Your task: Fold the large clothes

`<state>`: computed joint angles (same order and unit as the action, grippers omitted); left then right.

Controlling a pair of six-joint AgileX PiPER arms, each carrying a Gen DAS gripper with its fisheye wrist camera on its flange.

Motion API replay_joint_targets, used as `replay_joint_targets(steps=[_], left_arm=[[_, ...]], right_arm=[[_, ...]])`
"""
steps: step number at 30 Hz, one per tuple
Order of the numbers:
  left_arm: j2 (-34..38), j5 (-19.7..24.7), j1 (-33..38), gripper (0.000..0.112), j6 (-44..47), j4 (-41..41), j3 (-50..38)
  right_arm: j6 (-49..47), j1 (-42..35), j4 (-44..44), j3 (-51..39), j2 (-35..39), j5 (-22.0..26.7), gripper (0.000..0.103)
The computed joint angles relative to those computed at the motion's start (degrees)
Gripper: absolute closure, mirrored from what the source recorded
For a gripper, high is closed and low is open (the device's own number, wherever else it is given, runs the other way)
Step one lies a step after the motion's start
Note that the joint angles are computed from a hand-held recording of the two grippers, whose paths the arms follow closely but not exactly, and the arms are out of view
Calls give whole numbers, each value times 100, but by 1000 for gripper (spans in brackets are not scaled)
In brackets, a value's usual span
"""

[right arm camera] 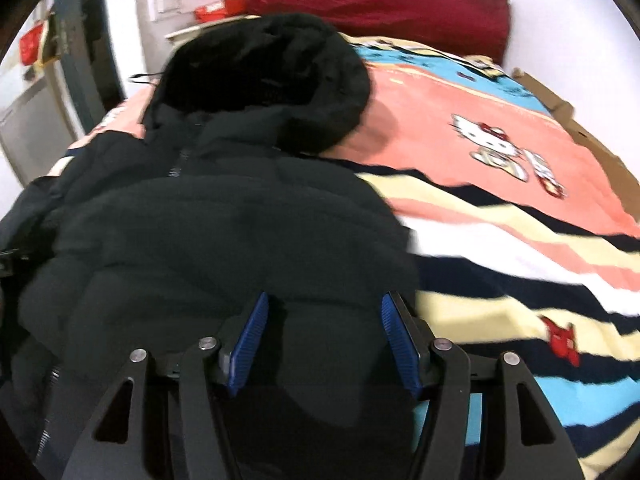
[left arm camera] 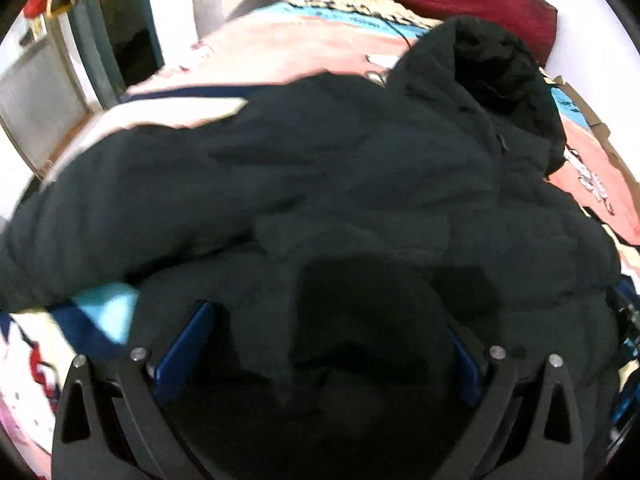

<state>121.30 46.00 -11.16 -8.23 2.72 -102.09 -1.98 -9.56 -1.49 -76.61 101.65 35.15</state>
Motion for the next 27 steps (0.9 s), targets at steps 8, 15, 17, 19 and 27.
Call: replay_joint_targets(steps=[8,15,17,19,27], left_arm=[[-458,-267,-341,9,-59,105,463],[-584,79,-190,9,214,-23,806],[-885,-101,-127,9,321,-124,1134],[-1357,-278,79,9,640,-524,1575],[-2619,-91,1574,9,2219,-1829,2544]], right_arm=[[-422,97,564,212,-402,-78,42],[-145,188,372,616,-471,208,39],[69,192,182,673,-629,373,39],[136,214,148,829,-934,467,39],[878,668,0,1145,-2372,1001,38]])
